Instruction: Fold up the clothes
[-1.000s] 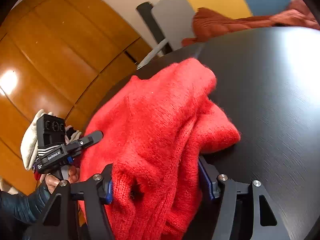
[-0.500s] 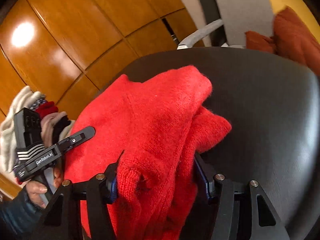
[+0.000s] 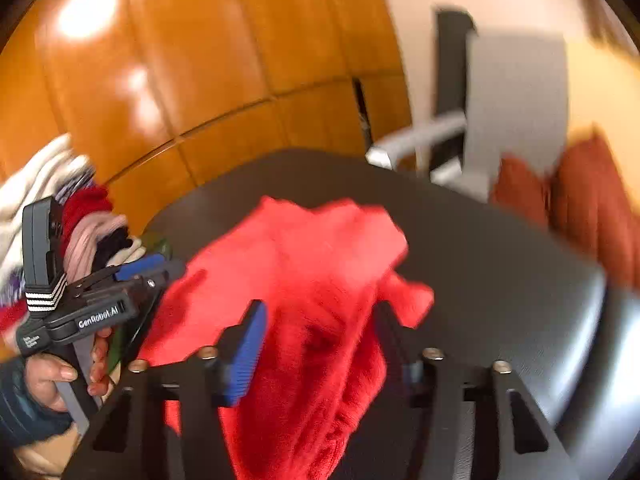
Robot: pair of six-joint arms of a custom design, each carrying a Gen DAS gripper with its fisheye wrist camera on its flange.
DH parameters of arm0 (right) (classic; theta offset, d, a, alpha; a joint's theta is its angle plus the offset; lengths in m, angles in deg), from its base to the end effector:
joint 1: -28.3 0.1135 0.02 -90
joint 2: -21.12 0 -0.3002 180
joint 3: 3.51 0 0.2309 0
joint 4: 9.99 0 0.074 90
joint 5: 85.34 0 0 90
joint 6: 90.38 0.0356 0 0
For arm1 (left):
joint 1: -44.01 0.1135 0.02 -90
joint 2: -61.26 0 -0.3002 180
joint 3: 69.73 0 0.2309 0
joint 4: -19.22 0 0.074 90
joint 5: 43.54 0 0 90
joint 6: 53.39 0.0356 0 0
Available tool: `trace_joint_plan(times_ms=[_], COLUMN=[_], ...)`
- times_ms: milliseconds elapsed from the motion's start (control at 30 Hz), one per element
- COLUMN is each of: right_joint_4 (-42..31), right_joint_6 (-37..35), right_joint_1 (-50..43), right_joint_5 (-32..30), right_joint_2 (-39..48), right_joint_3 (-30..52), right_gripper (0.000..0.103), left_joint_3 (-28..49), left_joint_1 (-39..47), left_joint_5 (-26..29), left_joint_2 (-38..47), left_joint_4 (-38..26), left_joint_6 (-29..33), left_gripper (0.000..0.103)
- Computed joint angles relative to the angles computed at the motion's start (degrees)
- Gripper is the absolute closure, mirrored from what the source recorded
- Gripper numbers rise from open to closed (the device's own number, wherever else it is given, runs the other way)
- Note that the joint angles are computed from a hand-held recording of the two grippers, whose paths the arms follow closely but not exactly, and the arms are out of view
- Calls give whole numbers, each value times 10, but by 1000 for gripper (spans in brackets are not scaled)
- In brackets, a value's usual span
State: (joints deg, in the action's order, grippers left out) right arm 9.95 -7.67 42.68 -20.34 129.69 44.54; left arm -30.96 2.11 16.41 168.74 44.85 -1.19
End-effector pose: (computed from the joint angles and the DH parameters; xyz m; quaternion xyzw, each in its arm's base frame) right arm 0.2965 0.0915 0.1279 -0.2556 0.8541 0.2215 0.3952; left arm 0.2133 -0.1674 0.1131 -0.0714 0.8891 -0.0638 0.4476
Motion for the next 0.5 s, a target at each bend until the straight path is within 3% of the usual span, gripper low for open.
trace_joint_plan(times_ms=[100, 233, 300, 367, 433, 500], right_joint_4=[-27, -44, 64, 95, 120, 124], right_joint_6=[-52, -95, -89, -56, -39, -28], right_joint_1=[39, 98, 92, 80, 84, 92], right_joint_5=[33, 175, 185, 172, 184, 201], right_joint_2=[-26, 39, 77, 86, 91, 86], right_joint_3=[-2, 19, -22, -35, -45, -51], right_gripper=[71, 73, 73, 73, 73, 73], left_joint_3=[0, 64, 87, 102, 103, 112], left_joint_1=[-22, -30, -49, -66, -64, -74], left_joint_5=[0, 25, -3, -35, -31, -48], left_joint_2=[2, 66, 97, 112, 106, 91], left_joint_4=[-3, -73, -87, -100, -108, -150], left_joint_6=[-14, -24, -25, -27, -42, -58], left_gripper=[42, 42, 41, 41, 40, 38])
